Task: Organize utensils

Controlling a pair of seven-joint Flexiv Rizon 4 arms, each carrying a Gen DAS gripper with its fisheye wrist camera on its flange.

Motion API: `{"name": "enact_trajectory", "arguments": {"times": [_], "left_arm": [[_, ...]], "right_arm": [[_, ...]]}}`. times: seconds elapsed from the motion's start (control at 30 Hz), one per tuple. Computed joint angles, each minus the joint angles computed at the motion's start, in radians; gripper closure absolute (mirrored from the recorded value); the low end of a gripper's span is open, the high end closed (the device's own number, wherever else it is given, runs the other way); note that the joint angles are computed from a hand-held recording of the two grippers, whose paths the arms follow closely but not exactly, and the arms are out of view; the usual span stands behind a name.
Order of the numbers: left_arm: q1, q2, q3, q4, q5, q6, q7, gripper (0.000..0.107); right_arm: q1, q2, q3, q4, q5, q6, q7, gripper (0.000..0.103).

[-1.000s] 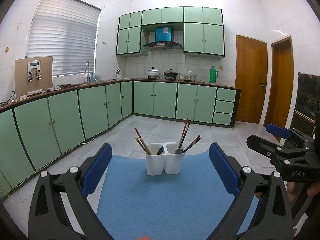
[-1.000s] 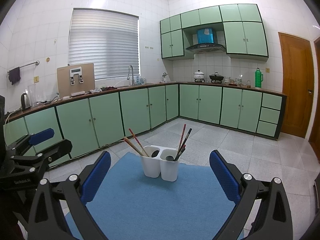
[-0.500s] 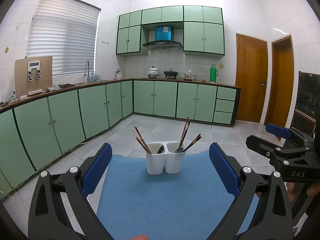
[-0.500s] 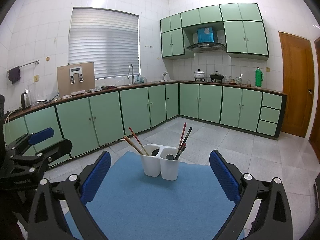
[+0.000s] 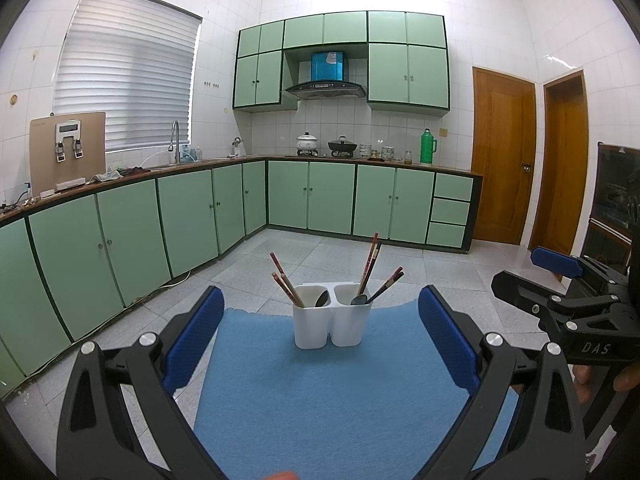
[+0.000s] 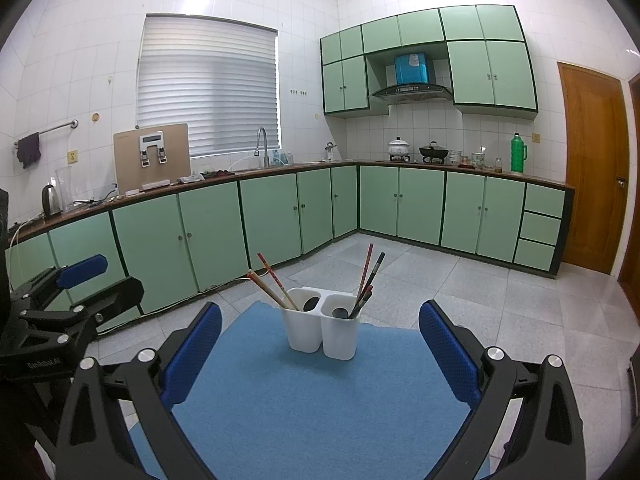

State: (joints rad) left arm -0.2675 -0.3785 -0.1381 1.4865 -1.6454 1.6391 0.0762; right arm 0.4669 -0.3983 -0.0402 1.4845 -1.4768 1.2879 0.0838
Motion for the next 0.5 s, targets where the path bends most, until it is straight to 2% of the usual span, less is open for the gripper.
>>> {"name": "enact_trajectory", "arguments": {"times": [0.5], "left_arm": [[-0.005, 0.000, 0.008, 0.003, -0.006, -0.003, 0.002, 0.012]], "right_arm": [[0.001, 0.000, 0.000, -0.001, 0.011, -0.002, -0.011, 0.006]]}}
